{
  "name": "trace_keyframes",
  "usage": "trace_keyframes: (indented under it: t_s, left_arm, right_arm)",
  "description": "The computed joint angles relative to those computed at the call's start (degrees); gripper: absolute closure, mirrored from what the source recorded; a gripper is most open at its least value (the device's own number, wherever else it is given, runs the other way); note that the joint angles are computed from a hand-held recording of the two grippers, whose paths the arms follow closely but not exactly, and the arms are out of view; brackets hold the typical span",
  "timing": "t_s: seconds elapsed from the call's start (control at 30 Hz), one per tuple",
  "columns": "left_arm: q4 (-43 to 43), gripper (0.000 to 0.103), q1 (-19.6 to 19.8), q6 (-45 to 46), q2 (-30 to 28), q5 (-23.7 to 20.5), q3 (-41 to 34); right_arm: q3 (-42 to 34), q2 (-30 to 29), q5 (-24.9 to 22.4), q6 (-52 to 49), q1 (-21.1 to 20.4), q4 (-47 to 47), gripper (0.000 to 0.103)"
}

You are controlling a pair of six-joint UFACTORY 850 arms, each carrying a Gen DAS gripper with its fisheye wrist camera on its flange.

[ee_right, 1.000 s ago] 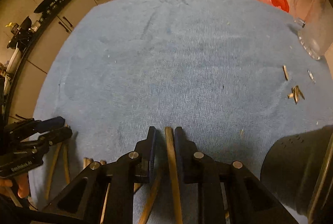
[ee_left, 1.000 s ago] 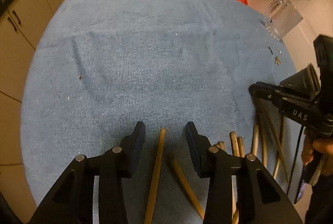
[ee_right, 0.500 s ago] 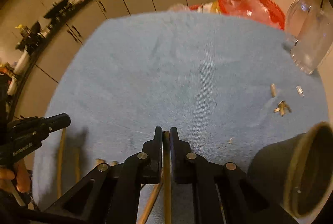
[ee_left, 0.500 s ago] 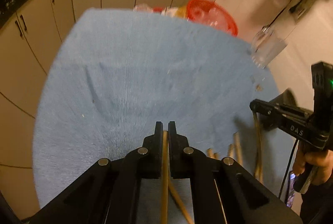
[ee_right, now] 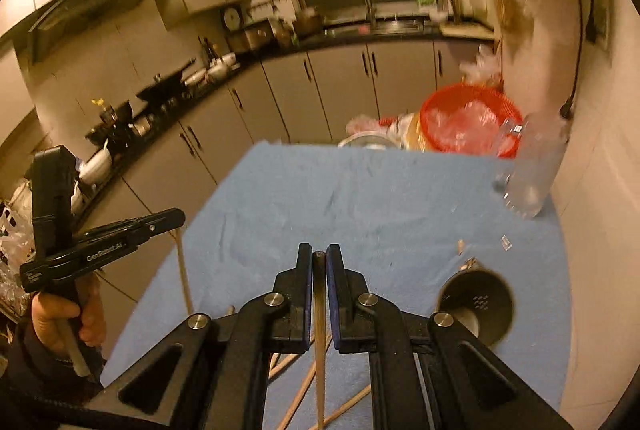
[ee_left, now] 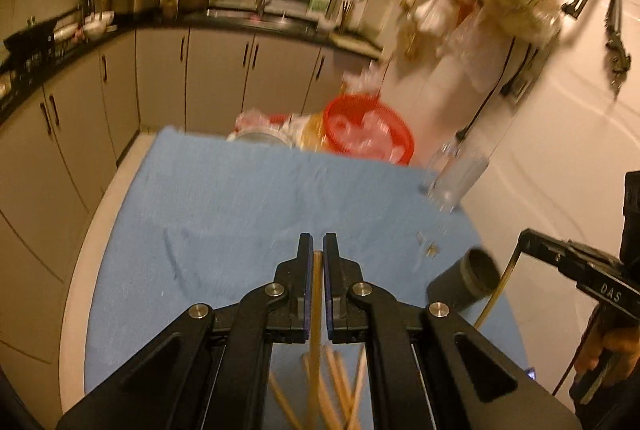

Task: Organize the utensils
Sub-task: 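Lift the left tool's chopstick over the black cup while the right tool carries its own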

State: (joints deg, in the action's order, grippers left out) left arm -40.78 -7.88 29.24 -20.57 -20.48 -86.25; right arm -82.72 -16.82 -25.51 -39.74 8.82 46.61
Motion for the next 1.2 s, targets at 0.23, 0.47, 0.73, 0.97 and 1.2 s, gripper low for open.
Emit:
trace_keyframes:
  t_s: [0.23, 0.47, 0.73, 0.97, 1.2]
  left_arm:
    - [1.8, 0.099, -3.4, -4.3, -1.6, 3.9, -5.9]
    - [11.4, 0.099, -6.3, -14.3, -5.0, 4.9, -14.1]
    - [12.5, 0.099, -9.6, -17.4, -11.4, 1.5, -26.9]
    - [10.4, 0.099, -13.3, -17.1, -16.5, 0.9, -33.3]
    - [9.5, 0.099, -15.0, -16.5, -18.6, 2.6, -33.2]
  right_arm:
    - [-1.3, 2.1, 2.2, 0.6, -1.0, 0.5, 0.096]
    - [-6.3, 2.2, 2.9, 4.0, -3.4, -3.0, 0.096]
    - [-11.4, 2.0, 3.0, 8.9, -6.5, -8.4, 0.096]
    - [-9.2, 3.6, 4.5, 9.3, -8.7, -9.8, 0.096]
    - [-5.4, 3.8, 4.2, 5.6, -11.5, -4.3, 0.096]
